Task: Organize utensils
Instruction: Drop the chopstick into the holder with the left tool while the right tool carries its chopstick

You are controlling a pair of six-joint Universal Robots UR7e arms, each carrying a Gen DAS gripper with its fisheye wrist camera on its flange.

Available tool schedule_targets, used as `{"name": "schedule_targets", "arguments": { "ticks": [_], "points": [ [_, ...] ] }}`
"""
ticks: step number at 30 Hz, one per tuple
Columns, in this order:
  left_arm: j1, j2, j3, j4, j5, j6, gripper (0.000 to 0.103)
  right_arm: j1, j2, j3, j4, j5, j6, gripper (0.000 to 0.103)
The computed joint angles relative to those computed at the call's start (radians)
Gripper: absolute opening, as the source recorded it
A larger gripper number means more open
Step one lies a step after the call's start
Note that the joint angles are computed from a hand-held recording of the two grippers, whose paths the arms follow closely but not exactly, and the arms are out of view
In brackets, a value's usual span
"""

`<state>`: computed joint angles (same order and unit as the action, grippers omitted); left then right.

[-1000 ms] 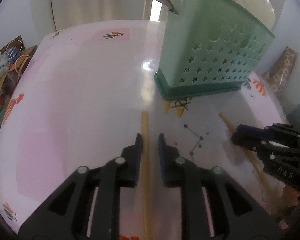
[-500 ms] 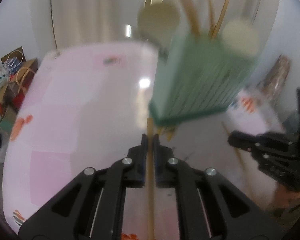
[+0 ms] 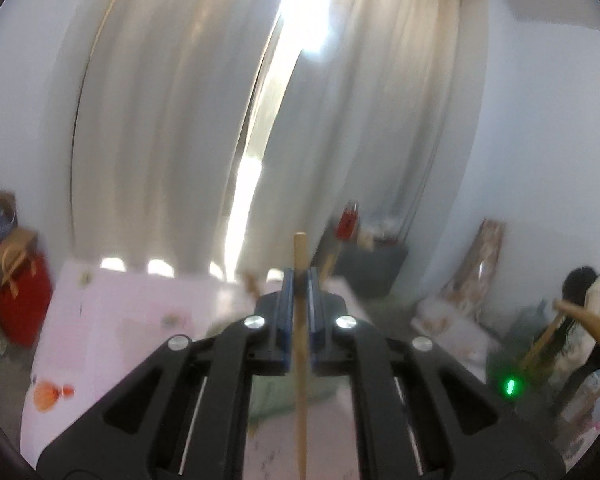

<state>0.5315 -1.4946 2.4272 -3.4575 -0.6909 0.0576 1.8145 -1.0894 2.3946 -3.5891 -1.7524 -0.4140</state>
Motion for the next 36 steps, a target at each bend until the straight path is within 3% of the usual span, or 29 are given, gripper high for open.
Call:
{"name": "schedule_targets", "arguments": {
  "ticks": [8,13,15,22,29,32,36],
  "points": [
    [0.059,0.321,-0.238,-0.589,-0.041,0.384,0.005,-0.006,-0.035,0.047,-0.037,0.016,0.004,0.006],
    [0.128,0.485,-0.330,-0.726,-0.073,0.454,0.005,-0.012,-0.045,0.059,-0.050,0.015,0.009,0.006],
    [0.154,0.527,-0.338,-0.733,-0.071,0.456,0.005,-0.016,-0.049,0.064,-0.051,0.014,0.013,0.006],
    [0.176,0.514,-0.235,-0.546,-0.039,0.207,0.008,-0.037,-0.060,0.069,-0.046,0.017,0.021,0.006],
    [0.123,0.398,-0.093,-0.463,0.040,0.148,0.055,-0.030,-0.070,0.055,-0.044,0.024,0.007,0.006],
    [0.093,0.362,-0.007,-0.462,0.090,0.113,0.068,-0.017,-0.080,0.039,-0.049,0.032,-0.009,0.006],
    [0.054,0.285,0.106,-0.351,0.151,0.005,0.078,0.008,-0.098,0.003,-0.050,0.055,-0.038,0.006]
  ]
}}
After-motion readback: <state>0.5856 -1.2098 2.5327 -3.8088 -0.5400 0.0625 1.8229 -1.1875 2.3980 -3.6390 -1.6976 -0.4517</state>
